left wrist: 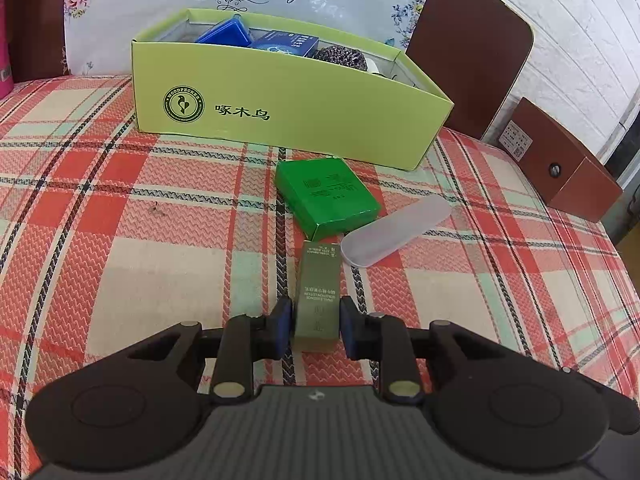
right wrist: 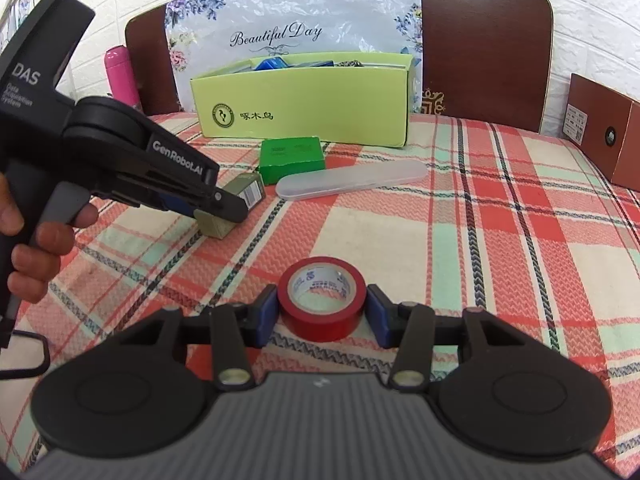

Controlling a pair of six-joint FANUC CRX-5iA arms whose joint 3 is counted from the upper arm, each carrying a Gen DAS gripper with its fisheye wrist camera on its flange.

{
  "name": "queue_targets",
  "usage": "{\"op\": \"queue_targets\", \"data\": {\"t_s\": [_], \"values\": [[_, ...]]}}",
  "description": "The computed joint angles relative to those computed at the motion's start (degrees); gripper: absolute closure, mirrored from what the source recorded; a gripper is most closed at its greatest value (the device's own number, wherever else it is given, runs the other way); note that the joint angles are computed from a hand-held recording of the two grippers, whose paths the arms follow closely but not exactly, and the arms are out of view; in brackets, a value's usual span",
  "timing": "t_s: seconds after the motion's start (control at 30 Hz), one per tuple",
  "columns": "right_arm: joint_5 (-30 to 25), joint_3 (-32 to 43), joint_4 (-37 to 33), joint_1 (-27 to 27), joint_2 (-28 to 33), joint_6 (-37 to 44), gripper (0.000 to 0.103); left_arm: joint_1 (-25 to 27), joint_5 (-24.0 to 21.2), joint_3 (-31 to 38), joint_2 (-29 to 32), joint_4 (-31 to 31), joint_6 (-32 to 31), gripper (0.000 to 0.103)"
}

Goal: Organize objects
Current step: 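Grasp the olive bottle box with the left gripper while the right grasps the red tape, then lower the bottle box and red tape into the lime-green box, open both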

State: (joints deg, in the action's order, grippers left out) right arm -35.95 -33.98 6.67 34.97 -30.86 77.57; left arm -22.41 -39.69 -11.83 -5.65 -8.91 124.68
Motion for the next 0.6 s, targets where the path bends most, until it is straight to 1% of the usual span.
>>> {"op": "queue_targets", "data": {"t_s": [0.1,0.27,0.37,0.6], "values": [[-0.4,-0.2,1.8,0.8,0.0,-1.6,0.057,0.1,0.2,-0.4,-0.6,0.3,-0.7,0.079],[-0.6,1.8,-0.7,0.2,0.4,0.3,0.057,-0.3,-0.9,0.1,-1.6,-1.9,0.3,0.08],[0.0,2.9,-1.2,0.2,0.6,1.3,0.057,0.0,-0.4,0.0,-2.9,-2.5,0.0,0.08],[2.0,10.2,-7.7,-2.5,4.6,10.1,0.057,3.2,3.2,0.0,-7.1,-2.2,-3.0,0.08]]}}
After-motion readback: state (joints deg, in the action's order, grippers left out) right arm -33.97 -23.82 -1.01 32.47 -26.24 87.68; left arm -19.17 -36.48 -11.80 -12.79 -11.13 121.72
